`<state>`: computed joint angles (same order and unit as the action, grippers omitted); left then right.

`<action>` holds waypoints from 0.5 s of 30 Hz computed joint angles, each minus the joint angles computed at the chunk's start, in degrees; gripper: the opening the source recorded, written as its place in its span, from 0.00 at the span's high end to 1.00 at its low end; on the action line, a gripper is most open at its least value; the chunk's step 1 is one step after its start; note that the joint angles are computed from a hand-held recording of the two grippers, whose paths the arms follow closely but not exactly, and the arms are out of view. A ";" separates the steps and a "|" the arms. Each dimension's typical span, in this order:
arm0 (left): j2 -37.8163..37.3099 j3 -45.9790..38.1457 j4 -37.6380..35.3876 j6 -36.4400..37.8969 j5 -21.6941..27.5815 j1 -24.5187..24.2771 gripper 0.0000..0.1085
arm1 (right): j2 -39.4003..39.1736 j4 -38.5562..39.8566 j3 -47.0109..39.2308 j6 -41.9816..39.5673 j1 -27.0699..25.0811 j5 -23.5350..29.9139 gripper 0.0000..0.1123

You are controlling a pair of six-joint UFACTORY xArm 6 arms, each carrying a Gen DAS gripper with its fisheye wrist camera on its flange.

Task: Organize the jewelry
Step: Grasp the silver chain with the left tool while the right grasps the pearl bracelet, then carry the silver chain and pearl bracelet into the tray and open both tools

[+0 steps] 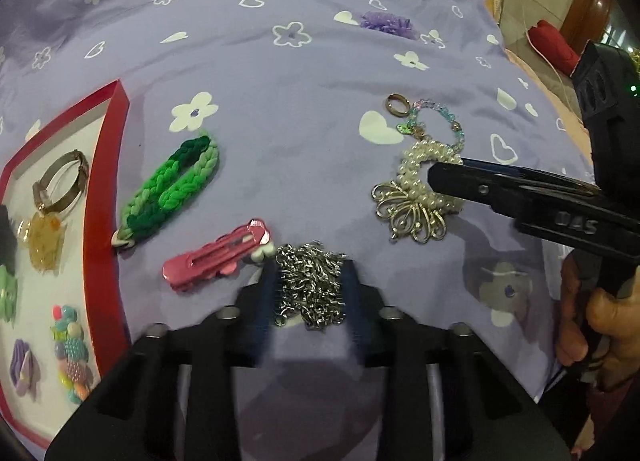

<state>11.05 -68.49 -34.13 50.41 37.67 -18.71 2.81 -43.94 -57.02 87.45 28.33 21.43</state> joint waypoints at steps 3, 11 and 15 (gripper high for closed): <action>0.17 -0.46 -0.96 1.05 0.65 0.53 0.85 | 0.51 0.73 -0.69 -0.83 0.11 1.75 0.88; -2.06 -0.30 -6.01 3.58 4.70 2.81 0.85 | -2.44 -4.81 1.17 5.46 0.44 -0.33 0.89; -4.98 1.15 -8.76 5.84 5.55 4.10 0.85 | -3.53 -6.97 0.17 7.18 1.45 0.19 0.89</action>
